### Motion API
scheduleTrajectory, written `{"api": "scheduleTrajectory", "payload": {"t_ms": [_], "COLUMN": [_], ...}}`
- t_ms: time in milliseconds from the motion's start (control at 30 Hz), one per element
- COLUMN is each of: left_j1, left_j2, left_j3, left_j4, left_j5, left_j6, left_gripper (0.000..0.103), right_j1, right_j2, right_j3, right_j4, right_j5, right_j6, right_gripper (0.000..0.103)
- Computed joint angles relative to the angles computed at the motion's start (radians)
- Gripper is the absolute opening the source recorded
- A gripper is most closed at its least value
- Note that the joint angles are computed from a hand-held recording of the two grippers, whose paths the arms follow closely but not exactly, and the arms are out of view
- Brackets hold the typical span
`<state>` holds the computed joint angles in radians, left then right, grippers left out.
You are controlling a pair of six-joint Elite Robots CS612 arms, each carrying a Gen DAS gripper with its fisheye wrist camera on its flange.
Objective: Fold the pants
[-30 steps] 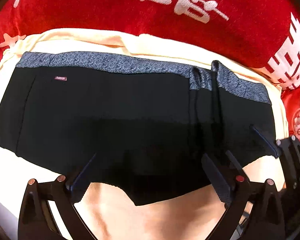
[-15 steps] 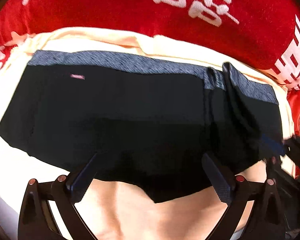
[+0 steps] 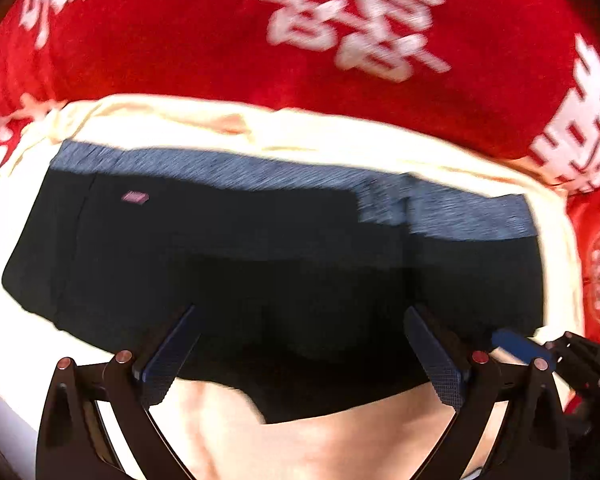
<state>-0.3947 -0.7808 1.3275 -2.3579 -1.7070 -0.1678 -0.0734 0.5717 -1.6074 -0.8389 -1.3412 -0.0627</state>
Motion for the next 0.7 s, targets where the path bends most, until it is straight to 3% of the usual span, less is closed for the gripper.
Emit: {"api": "scheduleTrajectory", "payload": {"t_ms": [133, 200, 267, 333, 400, 500, 567, 700], "left_j1": [-0.029, -0.046, -0.067, -0.084, -0.095, -0.095, -0.084, -0.086], "left_j2": [0.007, 0.017, 0.040, 0.050, 0.073, 0.088, 0.084, 0.071], "left_j3": [-0.030, -0.046, -0.074, -0.073, -0.087, -0.090, -0.074, -0.062], "left_j4": [-0.038, -0.046, -0.037, -0.025, 0.051, 0.130, 0.126, 0.140], "left_j5": [-0.052, -0.056, -0.056, -0.004, 0.036, 0.060, 0.031, 0.068], "left_j6": [0.035, 0.050, 0.067, 0.073, 0.061, 0.036, -0.002, -0.024], "left_gripper": [0.101, 0.101, 0.101, 0.101, 0.101, 0.101, 0.102, 0.102], "right_j1": [-0.075, -0.104, -0.122, -0.128, -0.128, -0.120, -0.126, -0.135], "right_j2": [-0.008, -0.008, -0.004, 0.001, 0.011, 0.032, 0.034, 0.020], "right_j3": [-0.012, 0.003, 0.007, 0.020, 0.026, 0.012, 0.002, -0.002], "right_j4": [0.000, 0.004, 0.009, 0.028, 0.066, 0.066, 0.067, 0.110], "right_j5": [-0.026, -0.039, -0.036, -0.028, -0.021, -0.052, -0.029, 0.002], "right_j6": [0.218, 0.265, 0.272, 0.259, 0.238, 0.209, 0.215, 0.189], "right_gripper": [0.025, 0.025, 0.025, 0.025, 0.024, 0.024, 0.025, 0.025]}}
